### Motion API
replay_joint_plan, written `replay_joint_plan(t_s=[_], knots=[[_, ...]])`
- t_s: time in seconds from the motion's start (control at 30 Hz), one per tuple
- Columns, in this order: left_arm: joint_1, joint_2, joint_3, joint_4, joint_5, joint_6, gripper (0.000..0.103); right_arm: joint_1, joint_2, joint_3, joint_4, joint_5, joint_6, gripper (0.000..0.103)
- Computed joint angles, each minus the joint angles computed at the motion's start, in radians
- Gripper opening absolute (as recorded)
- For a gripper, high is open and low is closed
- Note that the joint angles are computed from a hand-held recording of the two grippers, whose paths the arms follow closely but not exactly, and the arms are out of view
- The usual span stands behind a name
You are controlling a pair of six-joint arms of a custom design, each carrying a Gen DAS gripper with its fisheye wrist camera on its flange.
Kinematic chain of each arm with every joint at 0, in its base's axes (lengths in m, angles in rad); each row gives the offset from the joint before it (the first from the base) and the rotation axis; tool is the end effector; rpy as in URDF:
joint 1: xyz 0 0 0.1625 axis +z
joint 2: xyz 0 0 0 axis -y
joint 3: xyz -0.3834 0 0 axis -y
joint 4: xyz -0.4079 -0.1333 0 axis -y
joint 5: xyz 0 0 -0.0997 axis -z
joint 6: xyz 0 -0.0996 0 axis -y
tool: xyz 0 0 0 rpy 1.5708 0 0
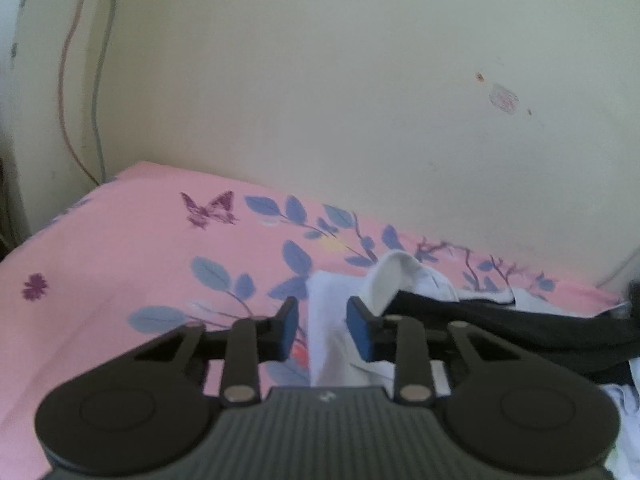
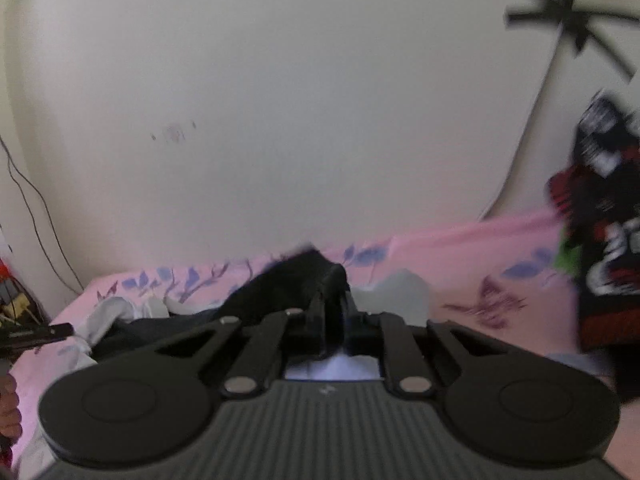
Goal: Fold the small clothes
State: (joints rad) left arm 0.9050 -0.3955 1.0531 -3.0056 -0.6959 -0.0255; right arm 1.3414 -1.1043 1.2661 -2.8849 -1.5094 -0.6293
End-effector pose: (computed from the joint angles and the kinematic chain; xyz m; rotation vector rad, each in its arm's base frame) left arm -0.3246 -0.7528 0.0853 0.3031 2.3009 -1.2392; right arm -0.0249 -0.7196 0.4899 0.5103 -2.2830 1.4115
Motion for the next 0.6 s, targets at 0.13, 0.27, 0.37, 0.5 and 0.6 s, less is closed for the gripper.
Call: replay_joint_plan(t_s=[0.13, 0.27, 0.37, 0.5, 0.6], knots=[[-0.009, 0.031, -0.026, 0.096, -0.039, 0.1, 0.017, 0.01, 0.039, -0.051, 0.107, -0.215, -0.039, 0.054], [-0.05, 0.11, -0.053, 0.055, 0.043, 0.412, 0.015, -0.012, -0.009, 0.01, 0.016, -0.099, 0.034, 0.058], [-0.055, 0.117, -0.053, 0.048, 0.052, 0.45, 0.015, -0.015, -0.061, 0.065, -0.026, -0.004, 0.06, 0.059], [-0.036, 0.086, -0.04, 0.086, 0.008, 0.378, 0.019, -0.028, -0.096, 0.089, 0.03, 0.07, 0.058, 0.06], [-0.031, 0.076, -0.03, 0.081, -0.015, 0.348, 0.019, -0.034, -0.025, -0.027, 0.217, 0.119, 0.183, 0.054]])
